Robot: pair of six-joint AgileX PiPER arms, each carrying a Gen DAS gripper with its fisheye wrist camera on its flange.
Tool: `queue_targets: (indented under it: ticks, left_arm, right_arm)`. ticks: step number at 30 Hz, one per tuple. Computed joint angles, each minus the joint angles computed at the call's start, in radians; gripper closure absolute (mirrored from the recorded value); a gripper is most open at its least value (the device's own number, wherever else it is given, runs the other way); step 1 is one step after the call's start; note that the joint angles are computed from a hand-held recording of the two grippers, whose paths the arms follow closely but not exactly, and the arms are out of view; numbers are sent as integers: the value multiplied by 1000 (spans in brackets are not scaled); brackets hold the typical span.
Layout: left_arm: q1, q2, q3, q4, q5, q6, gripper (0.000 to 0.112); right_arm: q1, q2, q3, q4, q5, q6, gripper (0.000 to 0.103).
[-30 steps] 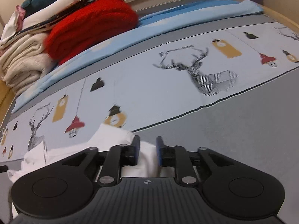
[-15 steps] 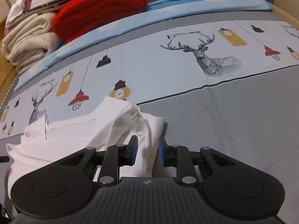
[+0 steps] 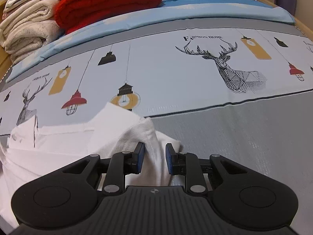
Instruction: Fold small clothes
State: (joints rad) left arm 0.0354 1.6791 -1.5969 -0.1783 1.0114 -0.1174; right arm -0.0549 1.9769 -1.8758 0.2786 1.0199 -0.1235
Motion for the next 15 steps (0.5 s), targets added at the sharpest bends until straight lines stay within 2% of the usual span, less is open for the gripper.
queue_targets:
  ticks: [1,3,4,5,6,7,10,12,15]
  left_arm:
    - [-1,8,-7,2,-3,-4,68]
    - [0,27,-25,-3,2,1,77]
    - [4,36,-35,-13,10,11,95]
    - [4,42,-45,-9,13,12,107]
    - [4,38,-44,5,0,3,107]
    - [4,27,-37,22,-30,-16,107]
    - [12,-15,-1,51,-142,-63,108]
    - [-1,-13,0,87,-168,-86,107]
    - [-25,21,-29,125,-143,-110,107]
  right_arm:
    - [3,9,-10,-3,-1,5,79]
    - [9,24,-26,-11,-3,16,79]
    - [12,28,-29,-11,-8,17,84]
    - [15,33,-32,-8,-12,15,89]
    - [15,37,-37,-3,-15,16,96]
    - [15,37,-37,0,-31,22,98]
    - [3,-9,23,32,-170,59,99]
    - [1,-25,44,27,-233,104,99]
    - [13,9,2,-49,-194,202,99]
